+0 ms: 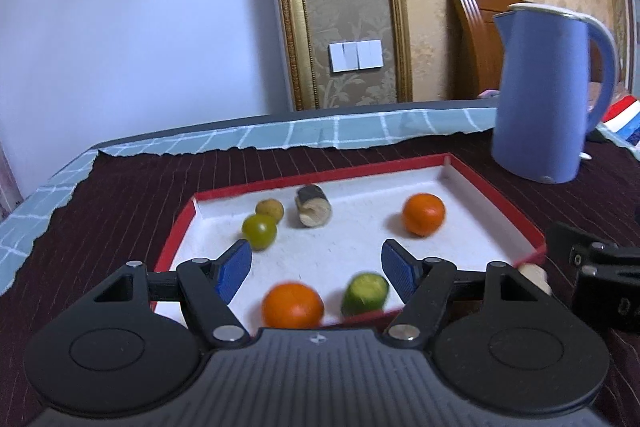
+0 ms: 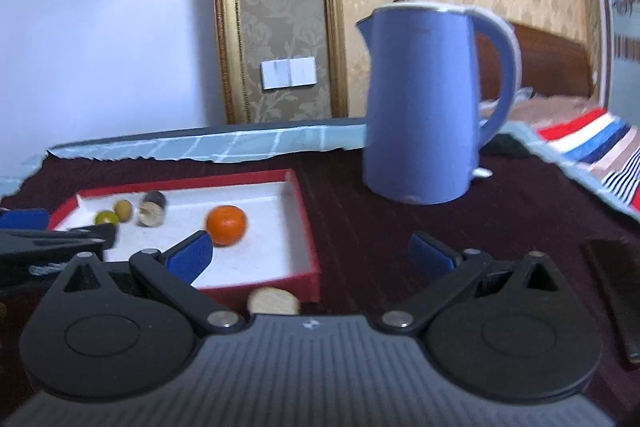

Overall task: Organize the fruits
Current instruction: 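Move both tools back to the fruit in front of the tray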

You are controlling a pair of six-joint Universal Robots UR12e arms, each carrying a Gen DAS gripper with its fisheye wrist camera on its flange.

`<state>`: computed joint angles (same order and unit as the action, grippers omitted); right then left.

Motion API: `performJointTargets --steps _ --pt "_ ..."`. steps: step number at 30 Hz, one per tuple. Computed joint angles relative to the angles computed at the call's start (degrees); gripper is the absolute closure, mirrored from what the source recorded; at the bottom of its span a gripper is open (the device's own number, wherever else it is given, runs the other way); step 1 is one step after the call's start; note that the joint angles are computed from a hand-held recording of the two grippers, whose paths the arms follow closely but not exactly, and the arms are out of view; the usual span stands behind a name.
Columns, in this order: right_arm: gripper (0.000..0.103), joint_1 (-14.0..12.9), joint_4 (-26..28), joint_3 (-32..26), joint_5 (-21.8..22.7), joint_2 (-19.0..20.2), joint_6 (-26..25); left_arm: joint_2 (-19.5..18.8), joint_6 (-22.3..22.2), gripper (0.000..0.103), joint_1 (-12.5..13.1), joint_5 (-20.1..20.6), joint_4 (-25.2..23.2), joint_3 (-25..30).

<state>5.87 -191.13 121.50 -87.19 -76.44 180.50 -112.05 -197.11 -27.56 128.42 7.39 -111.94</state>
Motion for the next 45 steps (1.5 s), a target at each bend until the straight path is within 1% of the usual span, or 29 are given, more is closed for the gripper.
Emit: performJointTargets --steps 2,3,5,8,11,12,16,20,22,25,26,28,29,30,31,33,34,35,38,40,41,43,45 --pt "0.000 0.0 -0.8 0.9 -2.0 -0.5 -1.0 0.6 -0.2 0.032 -0.2 -1.1 0.9 -1.3" --pt "0.000 -0.3 -0.6 1.3 -2.0 -0.7 -1.2 0.9 -0.5 0.032 -0.2 -1.8 0.9 -1.8" --pt "0.000 -1.1 0.5 2.1 -0.6 -1.5 -1.5 1.5 -0.4 0.032 -0.1 -3.3 1.8 -3.2" --pt "0.000 -1.7 1.8 3.0 0.7 -2.3 -1.3 1.9 -1.2 0.032 -0.3 -3.3 1.5 -4.5" --pt "0.000 -2.7 0.7 4.1 4.0 -2.5 -1.3 2.1 -1.0 0.032 -0.1 -4.5 1.6 -5.2" --pt "0.000 -2.6 0.4 4.4 4.0 -2.5 -1.5 2.1 -0.8 0.032 0.0 -5.1 1.6 -5.3" --pt "0.000 -1.6 -0.5 4.4 0.0 -2.1 -2.5 1.5 0.5 0.032 -0.2 -6.8 1.0 -4.5" --pt "0.000 -2.2 0.1 4.7 1.2 -2.3 -1.6 0.2 1.3 0.032 -0.4 -7.4 -1.0 -2.6" --pt "0.000 -2.2 0.4 4.7 1.3 -2.2 -1.5 -0.1 0.0 0.032 -0.2 -7.9 -3.6 -1.7" --pt "0.000 -2.2 0.6 4.8 1.4 -2.2 -2.2 -0.5 -0.2 0.030 0.3 -9.7 -3.8 -1.5" --pt "0.000 -2.2 0.5 4.9 1.5 -2.2 -2.4 -0.5 -0.6 0.030 0.4 -9.6 -4.6 -1.5" --pt "0.000 -2.0 0.6 4.9 1.3 -2.1 -2.7 -0.2 -2.1 0.030 0.4 -8.3 -6.0 -1.6" --pt "0.000 -2.0 0.7 4.8 1.1 -2.1 -2.6 0.4 -2.9 0.030 0.7 -9.1 -6.6 -2.2" --pt "0.000 -1.9 0.8 4.8 1.0 -2.1 -2.4 1.1 -4.5 0.030 0.9 -8.8 -7.4 -2.9" --pt "0.000 -2.0 0.6 4.9 1.3 -2.2 -2.2 1.7 -5.7 0.030 0.8 -7.5 -7.6 -3.7" --pt "0.000 -2.2 0.5 5.1 2.3 -2.4 -2.4 2.0 -6.5 0.030 0.0 -1.2 -6.2 -5.2" --pt "0.000 -2.3 0.5 5.1 2.5 -2.5 -2.7 2.3 -6.6 0.030 -0.1 0.3 -5.5 -5.9" --pt "0.000 -2.3 0.5 5.2 2.8 -2.6 -3.0 2.8 -6.1 0.030 0.2 -0.2 -3.9 -6.8" --pt "0.000 -2.0 0.8 5.0 3.5 -2.5 -4.9 4.3 -3.3 0.030 1.9 -7.6 0.6 -8.8" --pt "0.000 -1.8 0.6 5.0 3.1 -2.3 -5.9 3.8 -2.1 0.030 1.8 -8.1 1.7 -8.4" --pt "0.000 -1.7 0.2 4.9 2.6 -2.2 -6.3 3.3 -0.4 0.030 1.6 -8.3 2.4 -8.0" --pt "0.000 -1.4 -0.4 4.6 0.8 -1.7 -6.0 2.6 1.1 0.030 1.3 -8.2 1.7 -7.0" --pt "0.000 -1.6 -0.3 4.0 0.4 -1.3 -6.0 1.8 2.0 0.030 1.2 -9.1 1.9 -6.1"
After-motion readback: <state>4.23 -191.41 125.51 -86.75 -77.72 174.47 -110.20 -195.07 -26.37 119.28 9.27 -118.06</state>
